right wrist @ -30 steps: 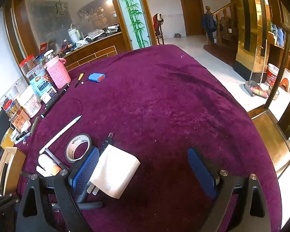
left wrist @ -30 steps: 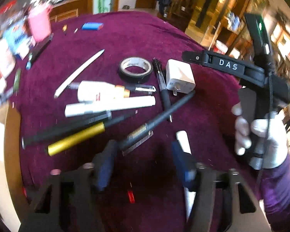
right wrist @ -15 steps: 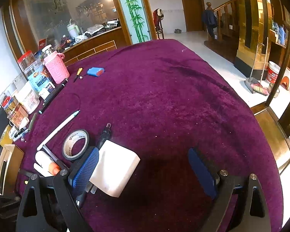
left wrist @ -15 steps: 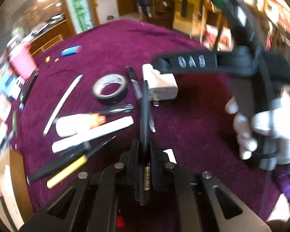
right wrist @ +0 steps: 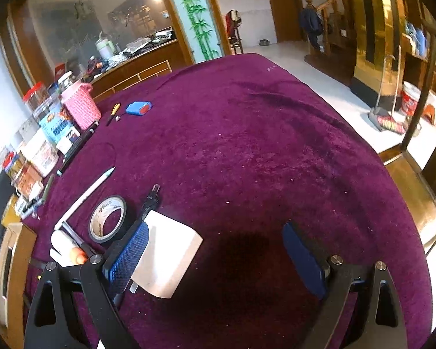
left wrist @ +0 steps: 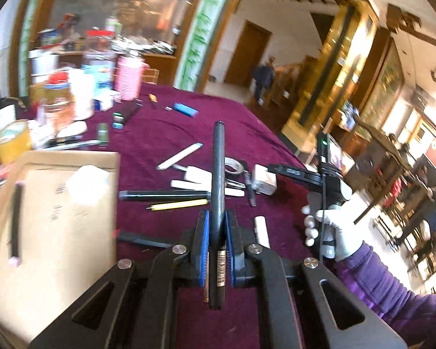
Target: Organize rigid objects
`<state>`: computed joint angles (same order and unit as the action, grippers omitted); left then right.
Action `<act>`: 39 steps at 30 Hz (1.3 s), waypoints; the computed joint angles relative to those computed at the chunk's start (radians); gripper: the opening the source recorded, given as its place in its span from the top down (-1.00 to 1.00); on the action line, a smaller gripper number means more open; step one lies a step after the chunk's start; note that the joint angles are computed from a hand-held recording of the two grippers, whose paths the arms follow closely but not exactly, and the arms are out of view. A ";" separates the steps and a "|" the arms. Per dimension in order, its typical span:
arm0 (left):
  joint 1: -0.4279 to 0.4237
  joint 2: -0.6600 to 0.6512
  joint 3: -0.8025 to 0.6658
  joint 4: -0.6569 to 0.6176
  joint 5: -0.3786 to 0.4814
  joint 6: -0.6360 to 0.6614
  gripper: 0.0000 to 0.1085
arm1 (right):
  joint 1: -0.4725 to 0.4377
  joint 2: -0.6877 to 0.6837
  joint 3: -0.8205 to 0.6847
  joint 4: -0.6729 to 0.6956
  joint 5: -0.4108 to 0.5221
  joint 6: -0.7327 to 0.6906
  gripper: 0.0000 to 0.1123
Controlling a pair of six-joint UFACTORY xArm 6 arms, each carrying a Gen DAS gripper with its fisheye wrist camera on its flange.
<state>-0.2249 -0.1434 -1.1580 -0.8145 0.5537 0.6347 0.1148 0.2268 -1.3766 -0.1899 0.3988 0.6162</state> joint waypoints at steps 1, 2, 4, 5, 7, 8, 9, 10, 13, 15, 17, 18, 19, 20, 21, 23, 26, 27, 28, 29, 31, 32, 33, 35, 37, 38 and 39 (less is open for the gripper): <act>0.018 -0.028 0.029 -0.020 -0.003 0.018 0.81 | -0.003 -0.003 0.006 0.005 -0.005 0.010 -0.69; 0.032 -0.051 0.054 -0.043 -0.002 0.034 0.81 | -0.006 -0.005 0.009 0.002 -0.007 0.023 -0.69; 0.067 -0.087 0.095 -0.070 0.004 0.053 0.81 | -0.002 -0.012 0.004 -0.081 0.014 0.093 -0.69; 0.089 -0.104 0.113 -0.077 0.015 0.057 0.81 | 0.008 -0.018 -0.007 -0.137 0.050 0.125 -0.69; 0.141 -0.119 0.129 -0.117 0.044 0.078 0.81 | 0.048 -0.062 0.008 -0.129 0.066 0.077 -0.69; 0.171 -0.125 0.138 -0.139 0.059 0.089 0.81 | 0.071 -0.083 0.019 -0.072 0.060 0.007 -0.70; 0.193 -0.126 0.143 -0.150 0.067 0.091 0.81 | 0.093 -0.097 0.019 -0.026 0.067 -0.063 -0.70; 0.207 -0.128 0.150 -0.157 0.072 0.090 0.81 | 0.123 -0.107 0.013 0.005 0.081 -0.126 -0.70; 0.255 -0.118 0.156 -0.191 0.099 0.092 0.81 | 0.215 -0.091 -0.041 0.083 0.144 -0.301 -0.70; 0.273 -0.118 0.160 -0.213 0.108 0.101 0.81 | 0.277 -0.045 -0.107 0.135 0.200 -0.407 -0.70; 0.280 -0.126 0.171 -0.216 0.113 0.107 0.81 | 0.332 0.013 -0.178 0.183 0.258 -0.502 -0.70; 0.284 -0.128 0.174 -0.214 0.118 0.109 0.81 | 0.357 0.045 -0.218 0.187 0.288 -0.539 -0.70; 0.291 -0.131 0.176 -0.214 0.127 0.111 0.81 | 0.384 0.069 -0.238 0.165 0.304 -0.562 -0.69; 0.297 -0.133 0.178 -0.216 0.133 0.114 0.81 | 0.411 0.107 -0.278 0.121 0.322 -0.579 -0.59; 0.301 -0.133 0.179 -0.217 0.135 0.115 0.81 | 0.427 0.128 -0.298 0.093 0.331 -0.585 -0.51; 0.312 -0.132 0.181 -0.222 0.141 0.116 0.81 | 0.445 0.205 -0.402 0.068 0.398 -0.601 -0.26; 0.322 -0.131 0.185 -0.233 0.144 0.111 0.81 | 0.441 0.260 -0.465 0.097 0.427 -0.626 0.05; 0.325 -0.132 0.188 -0.238 0.144 0.113 0.81 | 0.432 0.258 -0.460 0.165 0.424 -0.649 0.22; 0.329 -0.131 0.188 -0.241 0.147 0.117 0.81 | 0.428 0.250 -0.451 0.209 0.424 -0.661 0.44; 0.332 -0.132 0.189 -0.242 0.146 0.118 0.81 | 0.429 0.238 -0.428 0.211 0.409 -0.652 0.59; 0.338 -0.128 0.185 -0.241 0.149 0.114 0.81 | 0.424 0.200 -0.367 0.238 0.379 -0.642 0.72; 0.343 -0.125 0.183 -0.241 0.155 0.111 0.81 | 0.418 0.185 -0.346 0.265 0.371 -0.643 0.72; 0.349 -0.117 0.175 -0.240 0.165 0.108 0.81 | 0.411 0.164 -0.314 0.308 0.353 -0.646 0.72; 0.358 -0.099 0.159 -0.229 0.180 0.093 0.81 | 0.398 0.118 -0.250 0.380 0.303 -0.640 0.72; 0.363 -0.071 0.131 -0.192 0.191 0.057 0.81 | 0.383 0.063 -0.182 0.496 0.250 -0.670 0.72; 0.366 -0.057 0.115 -0.172 0.196 0.038 0.81 | 0.381 0.045 -0.165 0.529 0.231 -0.675 0.72; 0.369 -0.038 0.091 -0.143 0.203 0.011 0.81 | 0.378 0.034 -0.163 0.573 0.219 -0.687 0.72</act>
<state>0.1446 -0.1810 -1.0667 -0.9575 0.7568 0.6462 0.4930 0.2604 -1.5395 0.3829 0.6178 -0.0703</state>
